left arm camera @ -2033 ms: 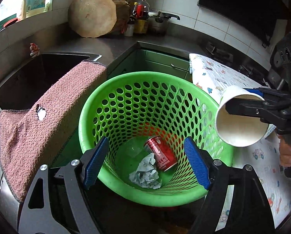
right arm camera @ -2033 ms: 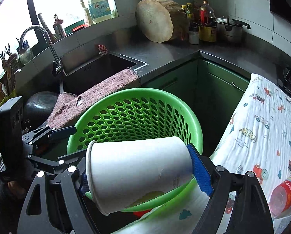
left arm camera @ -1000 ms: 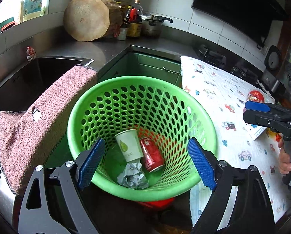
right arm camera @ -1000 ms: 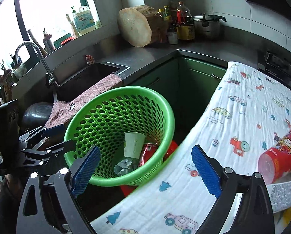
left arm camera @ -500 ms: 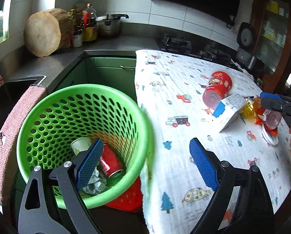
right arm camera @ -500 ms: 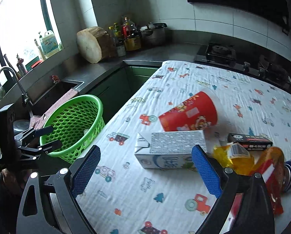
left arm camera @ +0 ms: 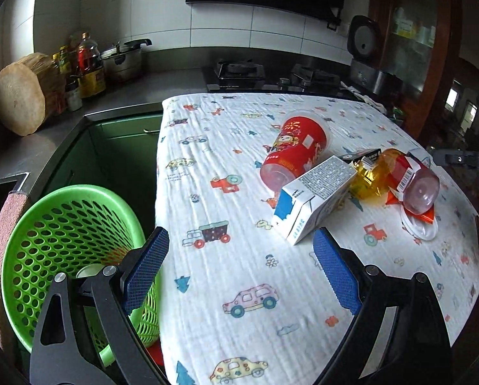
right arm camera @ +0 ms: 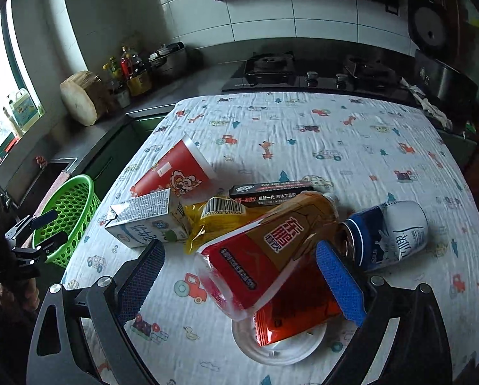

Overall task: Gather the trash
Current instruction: 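Grasp the orange drink bottle with the right tool while the left tool grasps the milk carton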

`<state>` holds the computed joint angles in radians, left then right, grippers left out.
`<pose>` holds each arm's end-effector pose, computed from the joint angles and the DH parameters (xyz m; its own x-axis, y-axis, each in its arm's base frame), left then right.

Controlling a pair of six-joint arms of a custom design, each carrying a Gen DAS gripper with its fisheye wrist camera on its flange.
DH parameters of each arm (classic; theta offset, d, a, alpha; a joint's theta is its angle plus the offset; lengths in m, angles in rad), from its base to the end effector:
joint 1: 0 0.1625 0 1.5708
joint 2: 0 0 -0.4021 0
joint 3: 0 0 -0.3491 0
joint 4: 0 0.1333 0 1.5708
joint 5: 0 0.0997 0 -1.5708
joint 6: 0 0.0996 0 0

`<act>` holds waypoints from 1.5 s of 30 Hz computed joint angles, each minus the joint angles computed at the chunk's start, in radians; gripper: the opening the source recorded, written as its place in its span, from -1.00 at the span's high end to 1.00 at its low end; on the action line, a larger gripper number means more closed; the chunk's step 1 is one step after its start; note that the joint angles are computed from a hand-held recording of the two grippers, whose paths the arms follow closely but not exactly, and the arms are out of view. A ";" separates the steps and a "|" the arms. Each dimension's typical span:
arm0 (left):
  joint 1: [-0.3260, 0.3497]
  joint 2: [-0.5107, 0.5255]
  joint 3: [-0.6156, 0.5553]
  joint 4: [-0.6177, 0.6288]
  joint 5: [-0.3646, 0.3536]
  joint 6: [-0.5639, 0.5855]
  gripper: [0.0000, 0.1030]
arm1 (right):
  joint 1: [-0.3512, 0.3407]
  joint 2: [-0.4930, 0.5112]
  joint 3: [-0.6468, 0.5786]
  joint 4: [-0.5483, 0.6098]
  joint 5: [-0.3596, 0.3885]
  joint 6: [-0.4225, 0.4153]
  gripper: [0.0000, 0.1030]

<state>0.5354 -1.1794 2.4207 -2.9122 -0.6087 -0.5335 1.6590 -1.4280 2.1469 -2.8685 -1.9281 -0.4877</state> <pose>-0.2096 -0.3743 0.1572 -0.7471 0.1293 -0.6520 0.5526 0.6659 -0.5012 0.1381 -0.4440 0.3070 -0.8047 -0.2953 0.5150 -0.5103 0.7873 -0.3460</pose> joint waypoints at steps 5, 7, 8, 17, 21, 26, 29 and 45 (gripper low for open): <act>0.024 0.066 -0.074 -0.044 -0.023 0.109 -0.75 | -0.015 0.015 -0.102 0.192 -0.003 0.177 -0.79; 0.033 0.088 -0.099 -0.066 -0.037 0.159 -0.75 | -0.014 0.036 -0.145 0.262 -0.011 0.250 -0.79; 0.036 0.098 -0.110 -0.073 -0.042 0.180 -0.75 | -0.012 0.049 -0.166 0.290 -0.026 0.286 -0.79; 0.088 0.154 -0.187 -0.083 -0.114 0.336 -0.75 | -0.031 0.167 -0.343 0.565 -0.088 0.611 -0.79; 0.111 0.168 -0.207 -0.082 -0.151 0.382 -0.75 | -0.034 0.207 -0.389 0.632 -0.090 0.672 -0.79; 0.134 0.187 -0.233 -0.086 -0.195 0.453 -0.75 | -0.036 0.245 -0.423 0.673 -0.107 0.707 -0.79; 0.146 0.203 -0.250 -0.086 -0.214 0.490 -0.75 | -0.040 0.258 -0.432 0.698 -0.114 0.718 -0.68; 0.176 0.293 -0.347 0.004 -0.290 0.582 -0.28 | -0.060 0.200 -0.398 0.728 -0.093 0.638 -0.40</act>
